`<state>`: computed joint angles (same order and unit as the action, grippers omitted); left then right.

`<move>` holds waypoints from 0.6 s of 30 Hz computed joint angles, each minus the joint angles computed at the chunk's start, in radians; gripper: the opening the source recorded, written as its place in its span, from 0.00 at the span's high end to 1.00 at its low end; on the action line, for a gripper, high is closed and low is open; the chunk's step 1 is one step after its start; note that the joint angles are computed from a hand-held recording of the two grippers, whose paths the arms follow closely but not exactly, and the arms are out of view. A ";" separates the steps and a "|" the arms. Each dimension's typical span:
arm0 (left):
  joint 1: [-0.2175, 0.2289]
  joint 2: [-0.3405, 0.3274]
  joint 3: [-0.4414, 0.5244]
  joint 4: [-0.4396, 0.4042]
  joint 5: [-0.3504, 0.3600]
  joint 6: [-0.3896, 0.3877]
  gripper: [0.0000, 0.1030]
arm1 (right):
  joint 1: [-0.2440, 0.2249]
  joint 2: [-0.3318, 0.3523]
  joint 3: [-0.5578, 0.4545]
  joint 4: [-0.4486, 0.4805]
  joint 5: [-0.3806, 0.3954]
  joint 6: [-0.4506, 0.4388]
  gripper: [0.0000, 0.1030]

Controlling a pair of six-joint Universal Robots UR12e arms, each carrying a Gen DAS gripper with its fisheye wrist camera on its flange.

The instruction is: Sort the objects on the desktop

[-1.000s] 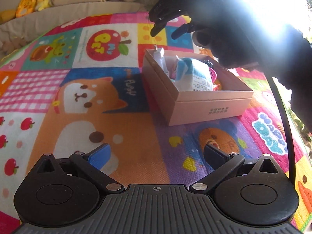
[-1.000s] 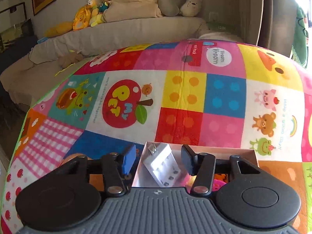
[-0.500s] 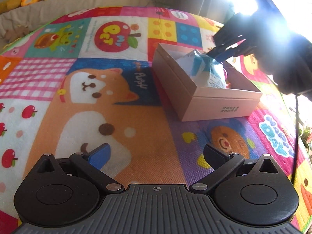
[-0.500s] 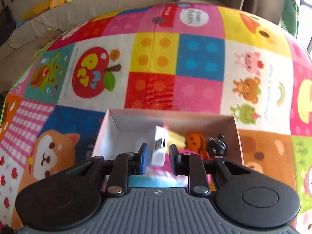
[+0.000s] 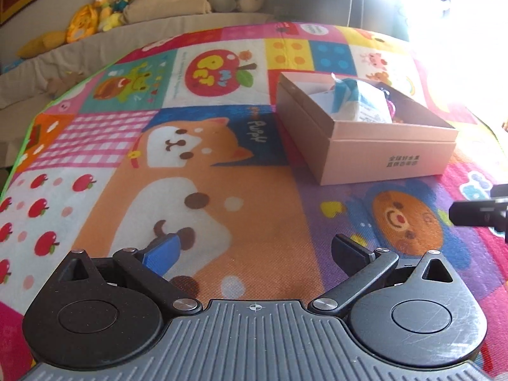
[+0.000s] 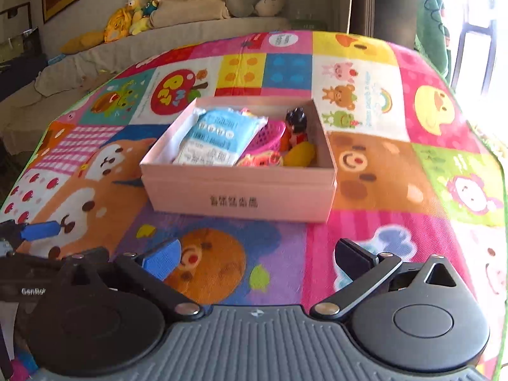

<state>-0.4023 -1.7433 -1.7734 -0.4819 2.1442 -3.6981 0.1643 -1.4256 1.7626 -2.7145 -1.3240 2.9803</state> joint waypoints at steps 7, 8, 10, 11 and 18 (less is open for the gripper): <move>-0.012 -0.022 0.019 -0.049 0.110 -0.036 0.00 | 0.063 0.032 0.038 -0.064 -0.103 -0.107 0.00; -0.013 -0.024 0.024 -0.064 0.121 -0.039 0.00 | 0.065 0.038 0.047 -0.109 -0.100 -0.104 0.00; -0.010 -0.026 0.032 -0.094 0.119 -0.050 0.00 | 0.061 0.046 0.039 -0.104 -0.087 -0.069 0.00; -0.009 -0.026 0.031 -0.094 0.116 -0.051 0.00 | 0.052 0.050 0.037 -0.100 -0.058 -0.040 0.00; 0.007 -0.010 0.006 -0.058 0.061 -0.080 0.00 | 0.048 0.055 0.058 -0.168 -0.054 0.010 0.00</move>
